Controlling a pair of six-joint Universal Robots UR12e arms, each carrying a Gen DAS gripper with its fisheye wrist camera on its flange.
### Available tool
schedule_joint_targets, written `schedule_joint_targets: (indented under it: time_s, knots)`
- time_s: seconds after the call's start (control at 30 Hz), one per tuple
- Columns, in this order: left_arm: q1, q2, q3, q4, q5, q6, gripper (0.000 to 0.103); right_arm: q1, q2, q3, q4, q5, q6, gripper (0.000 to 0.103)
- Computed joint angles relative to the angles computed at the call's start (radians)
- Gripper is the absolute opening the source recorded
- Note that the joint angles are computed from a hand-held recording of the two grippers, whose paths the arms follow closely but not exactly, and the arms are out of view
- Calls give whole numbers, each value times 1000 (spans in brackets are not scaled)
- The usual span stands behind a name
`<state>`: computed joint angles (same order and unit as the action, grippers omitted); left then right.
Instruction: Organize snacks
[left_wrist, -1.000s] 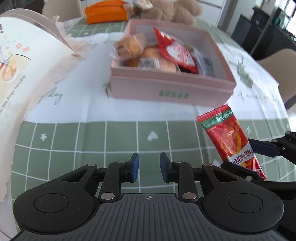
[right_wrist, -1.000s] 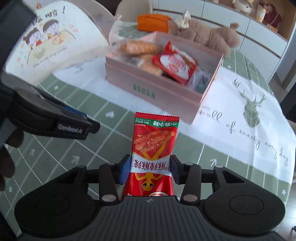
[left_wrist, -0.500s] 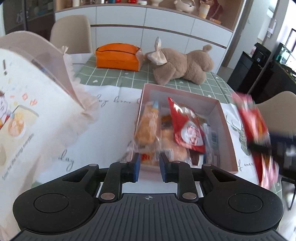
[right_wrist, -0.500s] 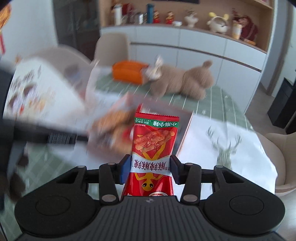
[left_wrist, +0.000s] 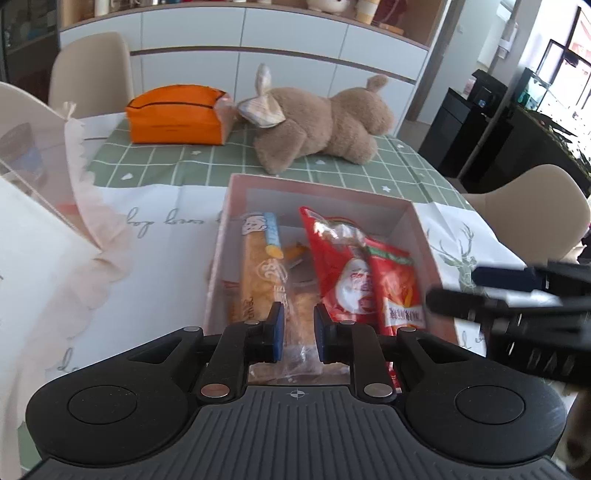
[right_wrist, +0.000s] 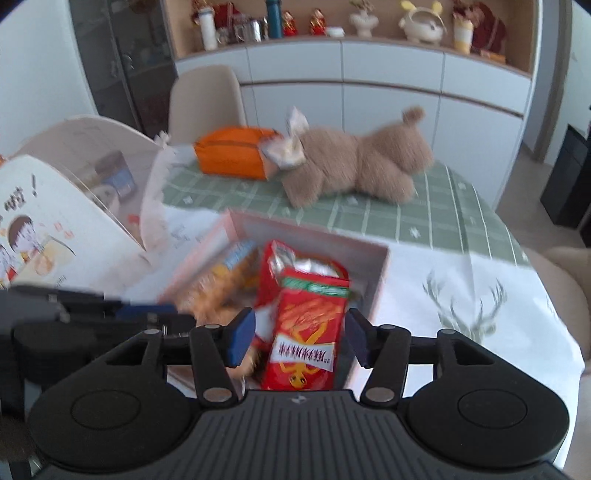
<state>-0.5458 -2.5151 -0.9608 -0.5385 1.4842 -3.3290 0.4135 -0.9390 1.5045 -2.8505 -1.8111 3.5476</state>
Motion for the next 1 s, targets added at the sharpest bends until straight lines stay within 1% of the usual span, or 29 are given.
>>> schedule_joint_targets:
  time_s: [0.1,0.17,0.27,0.3,0.37,0.43,0.5,0.57,0.63,0.67,0.7,0.73,0.77,0.8,0.83,0.87,0.93,0.97,1.0]
  knots:
    - [-5,29,-48,55,-7,7,23,11,-12,37,-8,-35,20,54]
    - [-12,67,-123,127,11,23,23,20,-24,67,-38,-45,34,54]
    - [-29,121,-248,246,69,54,23,41,-38,114,-94,-77,53,55]
    - [-38,136,-293,285,98,66,23,49,-42,130,-114,-91,56,55]
    - [-54,155,-358,329,152,78,23,68,-47,160,-150,-117,63,58]
    - [-69,161,-404,346,193,77,23,85,-51,190,-180,-124,63,64]
    - [-78,161,-421,309,213,39,23,98,-49,218,-202,-127,53,65]
    - [-88,154,-433,307,239,8,23,107,-43,233,-180,-129,53,65]
    - [-98,148,-441,307,265,-13,23,110,-38,244,-150,-129,75,65]
    - [-103,145,-448,320,275,-24,24,112,-35,248,-141,-131,85,65]
    - [-110,138,-456,362,298,-15,24,112,-33,252,-130,-133,96,65]
    - [-117,132,-459,391,321,-5,24,112,-29,258,-133,-133,100,68]
    - [-122,127,-459,412,340,1,24,119,-23,269,-177,-159,97,72]
    - [-128,119,-458,435,357,4,24,123,-18,274,-194,-180,95,75]
    - [-131,112,-456,457,369,6,23,127,-12,277,-212,-200,97,81]
    - [-135,105,-456,480,382,5,23,130,-8,279,-223,-221,107,85]
    - [-141,94,-455,522,401,0,23,130,1,283,-246,-243,127,98]
    - [-143,88,-454,539,408,-2,23,126,3,288,-260,-243,141,102]
    - [-146,82,-451,553,419,-3,23,125,8,291,-276,-248,137,103]
